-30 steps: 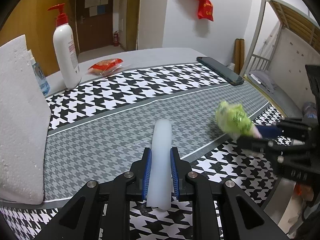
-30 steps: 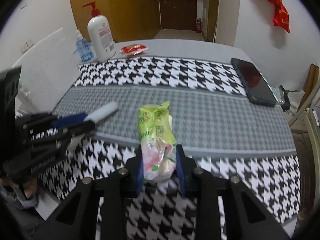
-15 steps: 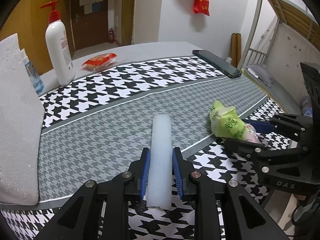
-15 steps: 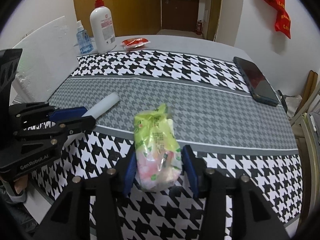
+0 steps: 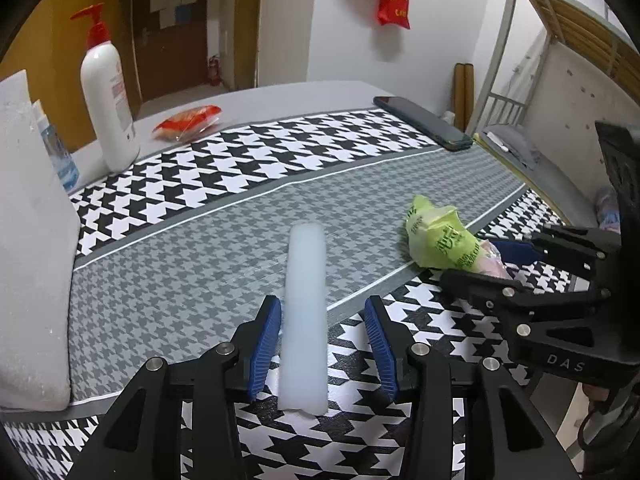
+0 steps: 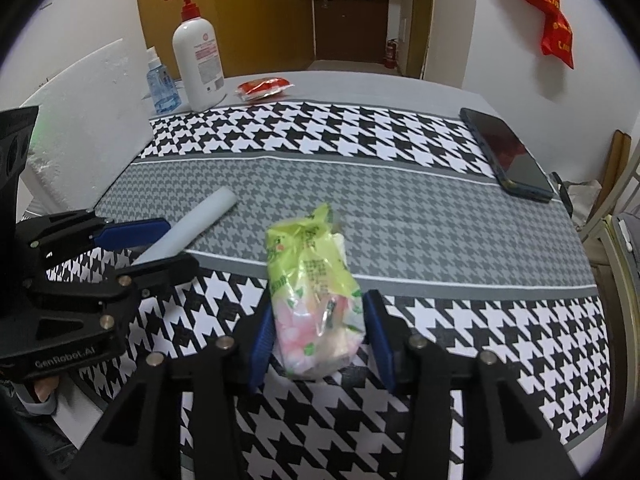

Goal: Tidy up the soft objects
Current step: 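Lift the foam stick and green snack bag off the table with both grippers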

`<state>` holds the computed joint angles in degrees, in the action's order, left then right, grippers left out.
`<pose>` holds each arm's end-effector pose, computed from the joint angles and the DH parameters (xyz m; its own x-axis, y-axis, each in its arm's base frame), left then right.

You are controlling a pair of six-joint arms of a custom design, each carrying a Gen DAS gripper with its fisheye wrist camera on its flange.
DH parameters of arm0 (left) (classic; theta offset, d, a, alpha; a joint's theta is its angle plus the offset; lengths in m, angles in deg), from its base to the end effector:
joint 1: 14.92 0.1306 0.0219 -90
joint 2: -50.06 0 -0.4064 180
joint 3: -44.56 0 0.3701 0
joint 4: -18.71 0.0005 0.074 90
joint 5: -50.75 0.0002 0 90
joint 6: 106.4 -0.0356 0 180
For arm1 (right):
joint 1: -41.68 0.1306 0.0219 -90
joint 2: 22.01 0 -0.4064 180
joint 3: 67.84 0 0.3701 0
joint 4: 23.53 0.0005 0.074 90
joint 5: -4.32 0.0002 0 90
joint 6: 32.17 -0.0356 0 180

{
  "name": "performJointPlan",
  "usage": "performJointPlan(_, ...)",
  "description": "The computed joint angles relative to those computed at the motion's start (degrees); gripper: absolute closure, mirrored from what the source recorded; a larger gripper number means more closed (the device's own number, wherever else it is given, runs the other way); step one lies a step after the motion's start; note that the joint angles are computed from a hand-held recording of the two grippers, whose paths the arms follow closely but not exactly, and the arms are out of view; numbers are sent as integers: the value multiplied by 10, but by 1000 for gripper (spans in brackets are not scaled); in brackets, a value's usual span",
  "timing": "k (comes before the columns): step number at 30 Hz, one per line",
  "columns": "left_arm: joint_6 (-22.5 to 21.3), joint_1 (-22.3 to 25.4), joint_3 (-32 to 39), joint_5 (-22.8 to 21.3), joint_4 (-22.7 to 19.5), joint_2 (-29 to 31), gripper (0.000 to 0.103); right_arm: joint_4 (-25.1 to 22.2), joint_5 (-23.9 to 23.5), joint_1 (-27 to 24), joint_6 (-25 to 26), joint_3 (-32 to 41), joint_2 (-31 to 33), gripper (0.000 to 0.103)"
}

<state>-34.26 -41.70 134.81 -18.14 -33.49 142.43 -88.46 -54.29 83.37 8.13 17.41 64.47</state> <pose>0.4144 -0.2241 0.4358 -0.5038 0.5747 -0.6449 0.8010 0.5904 -0.0996 0.3181 0.2578 0.4327 -0.7549 0.1995 -0.6248 0.2554 0.9668 0.0001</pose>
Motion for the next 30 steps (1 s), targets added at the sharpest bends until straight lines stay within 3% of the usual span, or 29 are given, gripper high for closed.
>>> performJointPlan(5, 1, 1, 1, -14, 3, 2, 59, -1, -2, 2, -4, 1, 0, 56)
performJointPlan(7, -2, -2, -2, -32, 9, 0, 73, -2, -1, 3, -4, 2, 0, 56)
performJointPlan(11, 0, 1, 0, -25, 8, 1, 82, 0, 3, 5, -7, 2, -3, 58)
performJointPlan(20, 0, 9, -3, -5, 11, -4, 82, 17, 19, 10, -16, -4, -15, 63)
performJointPlan(25, 2, 8, -6, -6, 16, -9, 82, 21, 21, 12, -11, -6, -12, 72)
performJointPlan(30, -1, 9, -7, -2, 18, -13, 82, 24, 11, 5, -9, -8, -10, 73)
